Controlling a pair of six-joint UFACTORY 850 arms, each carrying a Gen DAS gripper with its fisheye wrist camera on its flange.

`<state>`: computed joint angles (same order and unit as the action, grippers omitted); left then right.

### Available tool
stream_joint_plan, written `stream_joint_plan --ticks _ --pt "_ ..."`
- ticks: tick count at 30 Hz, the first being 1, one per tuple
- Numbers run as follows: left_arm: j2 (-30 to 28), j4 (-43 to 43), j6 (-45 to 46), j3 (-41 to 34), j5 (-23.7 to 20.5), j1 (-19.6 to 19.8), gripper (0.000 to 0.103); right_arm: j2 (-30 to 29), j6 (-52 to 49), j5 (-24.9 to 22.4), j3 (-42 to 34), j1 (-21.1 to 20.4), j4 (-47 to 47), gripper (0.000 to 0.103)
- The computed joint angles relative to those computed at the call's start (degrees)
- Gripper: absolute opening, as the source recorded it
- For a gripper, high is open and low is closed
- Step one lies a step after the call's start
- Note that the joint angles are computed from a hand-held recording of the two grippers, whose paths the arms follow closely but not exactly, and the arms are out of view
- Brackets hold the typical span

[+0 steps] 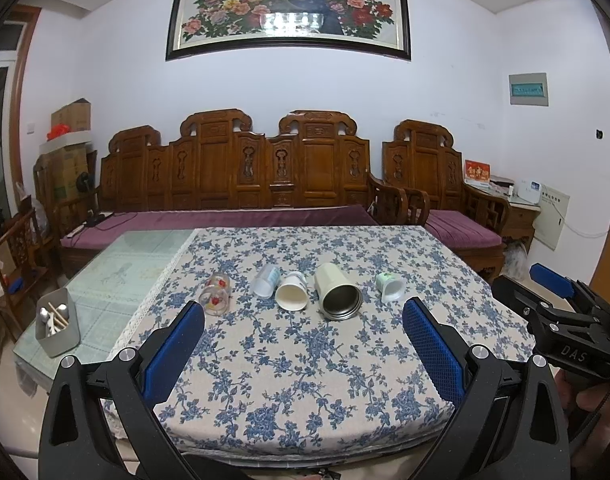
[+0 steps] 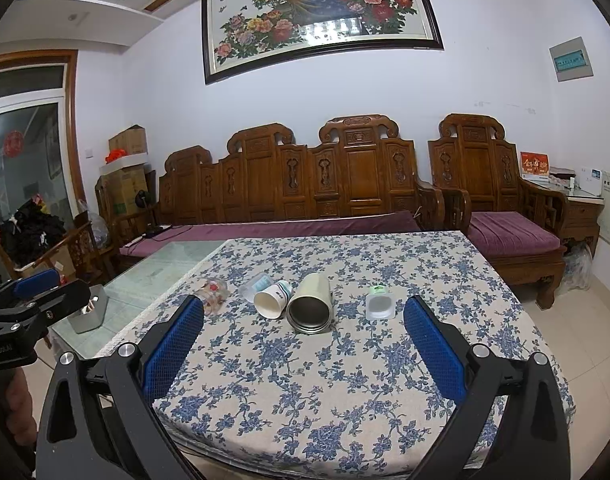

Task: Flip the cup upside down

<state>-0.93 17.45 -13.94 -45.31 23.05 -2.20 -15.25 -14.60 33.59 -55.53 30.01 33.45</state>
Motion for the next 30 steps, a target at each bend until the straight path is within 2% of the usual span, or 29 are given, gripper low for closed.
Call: stream_joint_plan --ticks 17,30 --pt "0.5 0.7 -0.3 0.3 -0.5 0.0 0.095 1.2 -1.5 -0.8 0.0 0.5 1.8 0.101" --pt "-6.0 8.9 -7.1 -4.5 -4.1 0.5 0.095 -2.8 3.4 -2.8 -2.5 -2.0 -2.8 0.101"
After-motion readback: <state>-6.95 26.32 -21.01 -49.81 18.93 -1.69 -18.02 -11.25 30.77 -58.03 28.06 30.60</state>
